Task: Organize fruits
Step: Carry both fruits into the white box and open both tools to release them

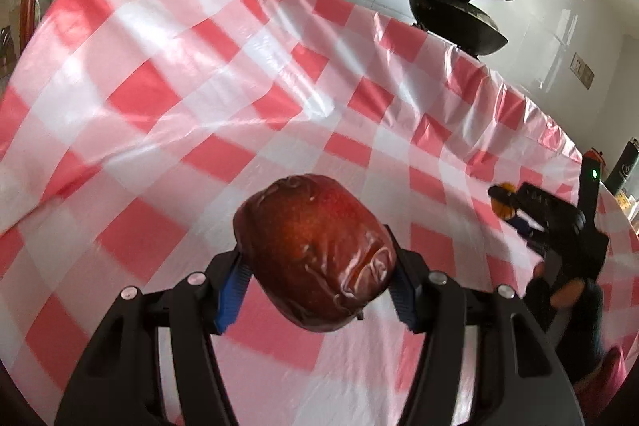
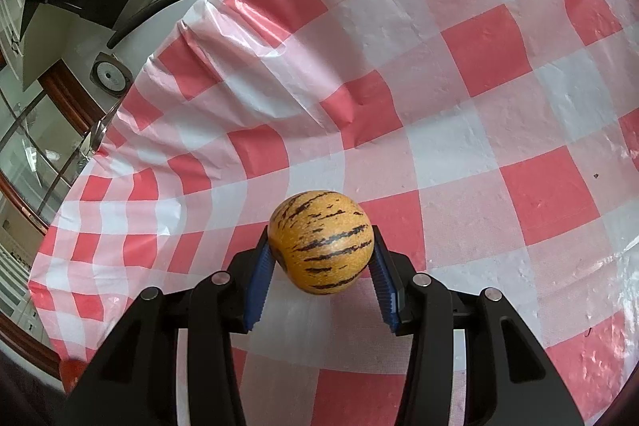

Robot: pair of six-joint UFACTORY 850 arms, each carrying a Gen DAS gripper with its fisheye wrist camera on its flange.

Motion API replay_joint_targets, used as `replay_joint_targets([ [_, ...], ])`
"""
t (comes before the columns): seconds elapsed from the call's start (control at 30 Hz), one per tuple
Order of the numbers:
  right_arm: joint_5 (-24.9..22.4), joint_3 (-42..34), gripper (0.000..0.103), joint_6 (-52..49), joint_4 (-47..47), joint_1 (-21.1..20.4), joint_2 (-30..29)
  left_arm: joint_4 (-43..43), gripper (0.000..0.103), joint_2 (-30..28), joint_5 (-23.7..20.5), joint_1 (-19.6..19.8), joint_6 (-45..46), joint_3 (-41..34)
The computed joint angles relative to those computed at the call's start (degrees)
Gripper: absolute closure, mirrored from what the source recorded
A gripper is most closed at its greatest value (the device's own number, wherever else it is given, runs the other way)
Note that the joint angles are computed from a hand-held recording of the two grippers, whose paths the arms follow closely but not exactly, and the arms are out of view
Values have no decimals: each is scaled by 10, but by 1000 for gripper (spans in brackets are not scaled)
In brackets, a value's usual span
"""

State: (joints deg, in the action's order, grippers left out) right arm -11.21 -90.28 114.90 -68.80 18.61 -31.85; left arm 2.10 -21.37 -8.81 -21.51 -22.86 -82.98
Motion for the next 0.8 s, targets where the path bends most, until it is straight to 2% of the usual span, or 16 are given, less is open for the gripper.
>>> replay_joint_targets([
  [0.1,0,1,57,4,-4,0,1,-54,43,27,2,9,43,41],
  [0.17,-7,-2,57,-39,29,4,1,-135,43,49,5,17,117,73],
  [0.23,-31,6,57,-32,2,18,11,-196,43,73,7,26,178,103],
  [0.27,-45,12,57,-37,5,28,16,-202,43,83,9,29,190,116],
  [0.3,-39,27,57,-18,-12,37,26,-202,43,98,13,34,197,132],
  [0.43,-31,54,57,-52,23,77,47,-170,43,132,7,48,191,165],
  [0.57,-41,49,57,-160,102,126,48,-5,43,171,5,60,58,202],
  [0.63,-49,41,57,-202,134,148,44,44,43,188,3,67,17,220],
  [0.7,-54,33,57,-220,144,169,40,73,43,204,2,74,-4,236],
  [0.8,-64,24,57,-242,158,194,36,61,43,223,0,85,17,257],
])
